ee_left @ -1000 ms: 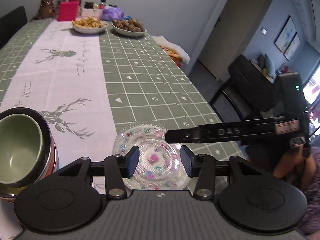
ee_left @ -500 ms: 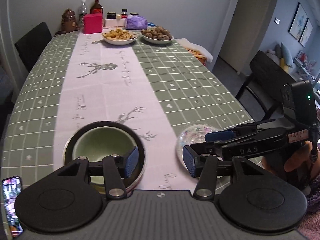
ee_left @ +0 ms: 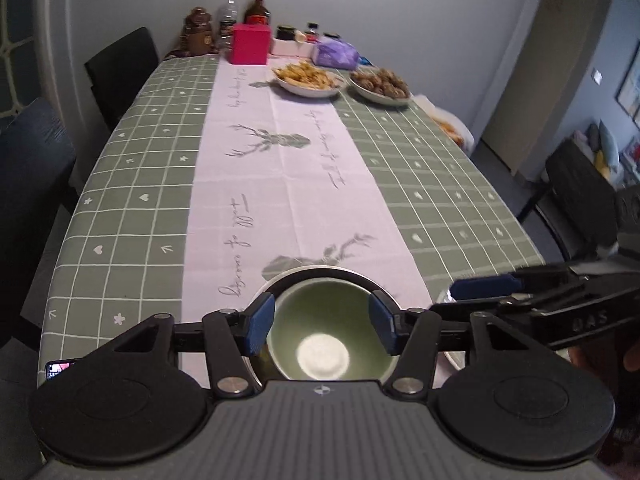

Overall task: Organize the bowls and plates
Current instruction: 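Grip the rim of the stacked bowls with both tools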

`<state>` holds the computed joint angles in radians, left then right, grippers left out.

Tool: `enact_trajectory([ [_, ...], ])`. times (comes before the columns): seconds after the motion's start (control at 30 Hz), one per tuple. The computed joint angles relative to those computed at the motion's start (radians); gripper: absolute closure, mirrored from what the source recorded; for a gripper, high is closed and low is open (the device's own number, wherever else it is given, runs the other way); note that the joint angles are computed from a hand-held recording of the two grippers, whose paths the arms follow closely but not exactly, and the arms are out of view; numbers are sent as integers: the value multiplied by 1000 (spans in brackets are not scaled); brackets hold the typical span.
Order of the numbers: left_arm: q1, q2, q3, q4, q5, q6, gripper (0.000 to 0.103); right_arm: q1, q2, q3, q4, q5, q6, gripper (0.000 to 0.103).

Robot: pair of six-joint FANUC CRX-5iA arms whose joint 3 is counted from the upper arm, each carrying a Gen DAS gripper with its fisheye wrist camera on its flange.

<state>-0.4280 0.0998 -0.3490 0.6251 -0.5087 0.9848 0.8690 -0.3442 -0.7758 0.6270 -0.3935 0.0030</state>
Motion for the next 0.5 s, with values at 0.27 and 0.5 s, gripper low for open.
enact_trajectory([
  [0.27,46,39,-63,175,36,-52,32,-56,125,73,-201,42,101,20],
  [0.5,48,69,-102,264,22,-111,31,-110,195,169,-709,76,459,20],
])
